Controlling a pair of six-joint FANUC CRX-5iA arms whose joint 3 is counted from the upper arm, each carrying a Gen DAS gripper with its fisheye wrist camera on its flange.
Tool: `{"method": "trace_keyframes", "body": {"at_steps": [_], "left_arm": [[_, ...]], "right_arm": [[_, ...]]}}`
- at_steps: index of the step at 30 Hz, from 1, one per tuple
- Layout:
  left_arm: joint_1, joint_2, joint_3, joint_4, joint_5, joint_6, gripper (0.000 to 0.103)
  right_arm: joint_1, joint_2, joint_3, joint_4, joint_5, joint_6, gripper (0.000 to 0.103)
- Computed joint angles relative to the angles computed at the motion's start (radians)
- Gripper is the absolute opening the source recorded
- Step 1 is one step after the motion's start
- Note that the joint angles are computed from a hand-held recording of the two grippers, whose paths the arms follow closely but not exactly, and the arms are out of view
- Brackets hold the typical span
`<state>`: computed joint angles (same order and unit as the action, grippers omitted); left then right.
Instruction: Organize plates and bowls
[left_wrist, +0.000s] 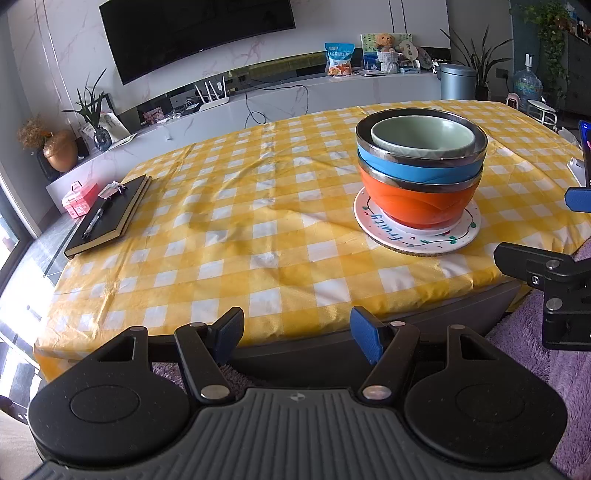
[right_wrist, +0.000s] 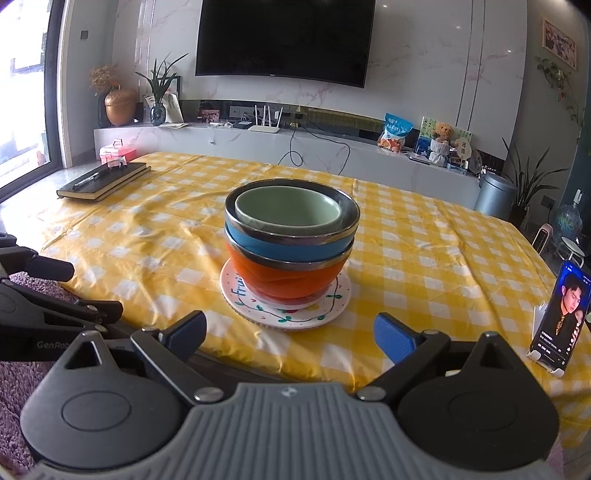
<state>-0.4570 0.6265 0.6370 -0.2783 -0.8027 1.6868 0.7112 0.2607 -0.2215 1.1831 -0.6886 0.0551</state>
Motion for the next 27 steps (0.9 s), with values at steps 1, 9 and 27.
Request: {"method": "trace_keyframes", "body": {"at_steps": [1,9,27], "left_arm": [[0.000,0.000,0.000,0.000,0.000,0.000,0.078],[-0.001,-0.003,-0.001,-0.010,-0.007,0.017,0.078],[0.000,-0.004,-0.002,-0.013,-0.009,0.023,0.078]], "right_arm": [[0.001,0.000,0.000,0.002,-0.001,0.000,0.096],[0.002,0.001,-0.002,0.015,-0.002,0.000,0.096],[0.002,0.000,-0.003,0.017,-0.001,-0.001,0.096]]}}
